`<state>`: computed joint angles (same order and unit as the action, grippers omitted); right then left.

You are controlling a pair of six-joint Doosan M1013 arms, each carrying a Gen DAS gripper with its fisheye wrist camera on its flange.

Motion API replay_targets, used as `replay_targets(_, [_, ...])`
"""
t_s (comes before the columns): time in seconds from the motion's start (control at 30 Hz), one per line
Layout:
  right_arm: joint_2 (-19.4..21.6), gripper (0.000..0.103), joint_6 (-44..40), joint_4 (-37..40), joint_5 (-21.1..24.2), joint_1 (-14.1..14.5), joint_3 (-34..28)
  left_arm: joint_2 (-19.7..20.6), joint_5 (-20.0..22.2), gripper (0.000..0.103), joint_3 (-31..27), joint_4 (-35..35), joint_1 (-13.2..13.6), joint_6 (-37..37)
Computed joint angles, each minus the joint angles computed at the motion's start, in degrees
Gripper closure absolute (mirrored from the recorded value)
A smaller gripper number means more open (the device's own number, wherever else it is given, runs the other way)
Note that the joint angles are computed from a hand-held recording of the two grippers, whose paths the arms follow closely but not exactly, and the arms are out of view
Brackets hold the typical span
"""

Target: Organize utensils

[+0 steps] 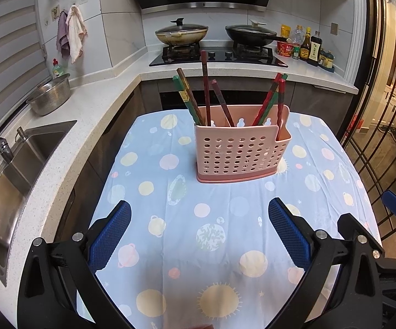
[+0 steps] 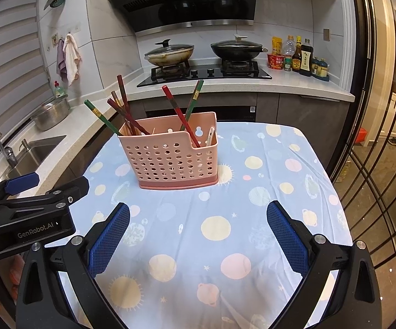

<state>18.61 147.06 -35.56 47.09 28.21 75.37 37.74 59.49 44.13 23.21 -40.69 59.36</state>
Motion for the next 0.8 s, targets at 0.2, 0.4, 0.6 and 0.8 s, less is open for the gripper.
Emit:
replay_targets(0.2, [0.0,0.007,0.1,0.1,0.1,0.0,0.1,-0.2,0.1,0.007,0.5,0.6,0.0,-0.8])
replay_targets(0.4, [0.0,0.007,0.3,0.1,0.1,0.0,0.2,-0.3,0.5,0.007,0.7,1.3,-0.1,-1.7])
replay_targets(0.6, [-0.1,0.007,0.5,-0.2,0.1,0.1,0.4,-0.3,0.7,0.007,0.9,2.0,-0.2,-1.9])
replay_targets(0.8, [-0.2,0.007,1.0,-0.4,0.0,0.1,0.7,-0.4,0.7,0.007,1.0,2.1,-0.2,-1.9])
